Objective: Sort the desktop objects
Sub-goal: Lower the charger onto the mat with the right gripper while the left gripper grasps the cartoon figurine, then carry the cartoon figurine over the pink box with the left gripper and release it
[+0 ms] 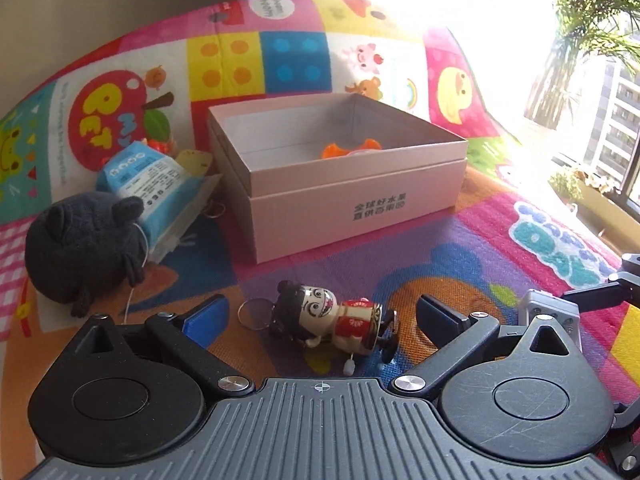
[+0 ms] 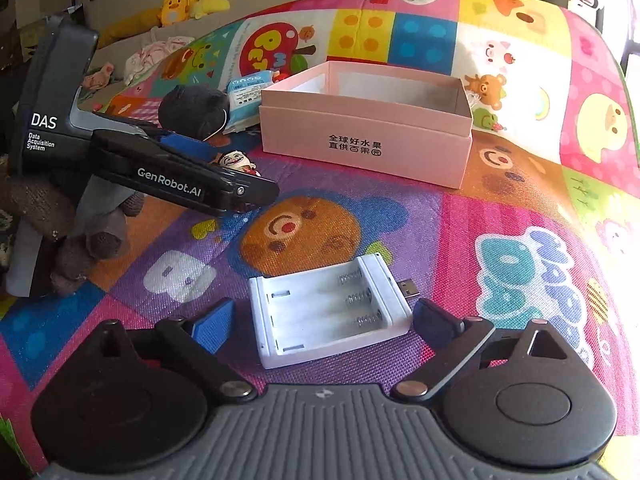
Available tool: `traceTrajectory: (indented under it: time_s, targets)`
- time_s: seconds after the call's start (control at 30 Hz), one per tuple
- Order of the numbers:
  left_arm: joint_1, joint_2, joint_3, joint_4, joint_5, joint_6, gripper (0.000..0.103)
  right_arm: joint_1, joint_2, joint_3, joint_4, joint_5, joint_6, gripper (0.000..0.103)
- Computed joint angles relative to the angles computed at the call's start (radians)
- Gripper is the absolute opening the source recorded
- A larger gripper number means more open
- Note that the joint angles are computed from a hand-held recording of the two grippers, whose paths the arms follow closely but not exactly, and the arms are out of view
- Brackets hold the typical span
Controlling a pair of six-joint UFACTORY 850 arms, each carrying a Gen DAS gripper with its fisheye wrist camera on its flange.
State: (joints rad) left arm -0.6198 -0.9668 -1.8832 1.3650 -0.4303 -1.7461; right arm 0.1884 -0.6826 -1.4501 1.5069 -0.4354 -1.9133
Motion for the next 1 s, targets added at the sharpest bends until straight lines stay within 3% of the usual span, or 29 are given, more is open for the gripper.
traceTrajectory:
  time_s: [0.1, 0.23, 0.27, 0.3, 0.4, 0.57, 0.67, 0.77, 0.83, 0.93, 1.0]
  targets:
    - [-0.004, -0.009, -0.012, -0.022, -0.008, 0.038, 0.101, 0.004, 0.000, 0.001, -0.001, 0.009, -0.006, 0.095]
    - [-0.012, -0.024, -0.037, -0.076, -0.026, 0.104, 0.074, 0.009, 0.005, 0.008, 0.019, 0.018, -0.037, 0.090]
    - [-0.019, -0.029, -0.044, -0.071, -0.050, 0.113, 0.072, 0.012, 0.010, 0.014, 0.036, 0.028, -0.057, 0.088]
    - [-0.022, -0.028, -0.045, -0.073, -0.057, 0.121, 0.072, 0.014, 0.013, 0.017, 0.036, 0.034, -0.059, 0.083]
    - [-0.032, -0.005, -0.012, -0.064, -0.046, 0.114, 0.071, 0.019, 0.019, 0.011, -0.037, 0.060, 0.022, 0.083]
    - [-0.055, 0.067, 0.090, 0.031, -0.043, 0.012, 0.071, 0.000, 0.028, -0.029, -0.281, 0.001, 0.279, 0.083]
    - [-0.060, 0.117, 0.133, 0.133, -0.043, -0.097, 0.071, -0.010, 0.080, -0.012, -0.099, 0.003, 0.085, 0.082]
    - [-0.064, 0.143, 0.118, 0.257, -0.113, -0.170, 0.071, -0.030, 0.127, -0.025, 0.153, -0.055, -0.115, 0.081]
    - [-0.065, 0.137, 0.072, 0.336, -0.193, -0.213, 0.071, -0.041, 0.133, -0.065, 0.210, -0.092, -0.122, 0.054]
    - [-0.052, 0.093, -0.031, 0.365, -0.248, -0.244, 0.071, -0.039, 0.117, -0.117, 0.335, -0.084, -0.189, 0.053]
    - [-0.036, 0.033, -0.132, 0.324, -0.251, -0.207, 0.071, -0.038, 0.082, -0.167, 0.293, -0.068, -0.134, 0.052]
